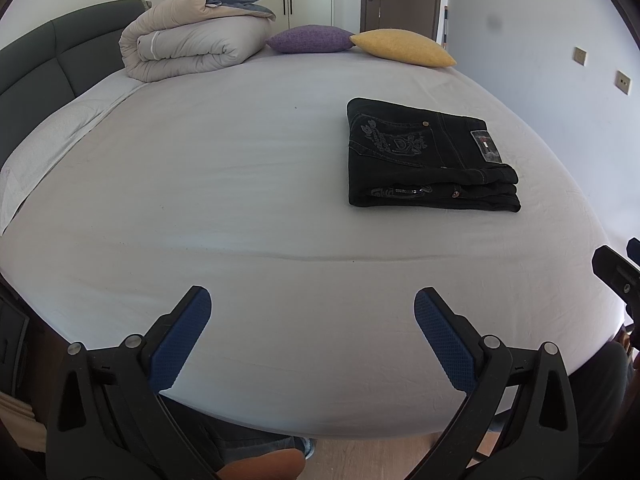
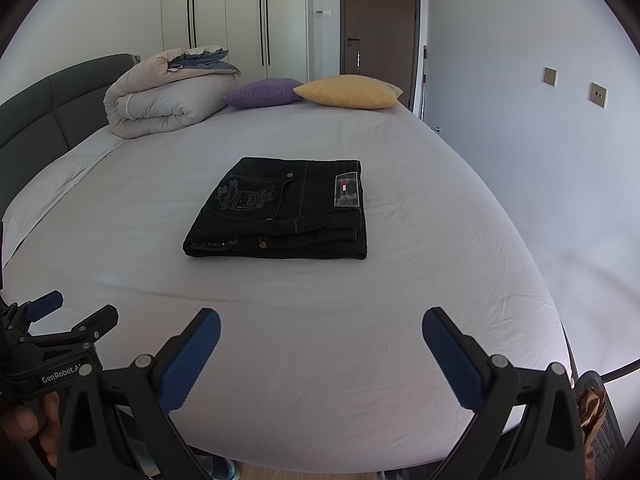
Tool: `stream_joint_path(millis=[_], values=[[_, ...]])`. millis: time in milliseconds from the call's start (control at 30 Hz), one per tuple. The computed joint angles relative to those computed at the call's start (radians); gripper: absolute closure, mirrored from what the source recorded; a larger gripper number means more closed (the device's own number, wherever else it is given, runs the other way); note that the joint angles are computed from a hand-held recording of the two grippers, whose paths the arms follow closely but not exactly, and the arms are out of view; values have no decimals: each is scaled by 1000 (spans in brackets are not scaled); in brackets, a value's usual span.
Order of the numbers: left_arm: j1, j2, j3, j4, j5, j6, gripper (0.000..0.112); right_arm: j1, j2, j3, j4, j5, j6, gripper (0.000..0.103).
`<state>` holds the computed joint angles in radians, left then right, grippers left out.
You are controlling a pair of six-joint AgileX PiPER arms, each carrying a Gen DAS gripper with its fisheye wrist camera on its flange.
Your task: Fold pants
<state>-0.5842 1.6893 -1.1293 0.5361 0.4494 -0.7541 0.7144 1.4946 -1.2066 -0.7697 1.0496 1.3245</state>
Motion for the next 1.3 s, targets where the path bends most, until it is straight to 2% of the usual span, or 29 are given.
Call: stream_joint_path(millis=[1300], values=[[-4,-5,31,-7,-15,-5,9,12,-1,31,-6,-15,26,0]])
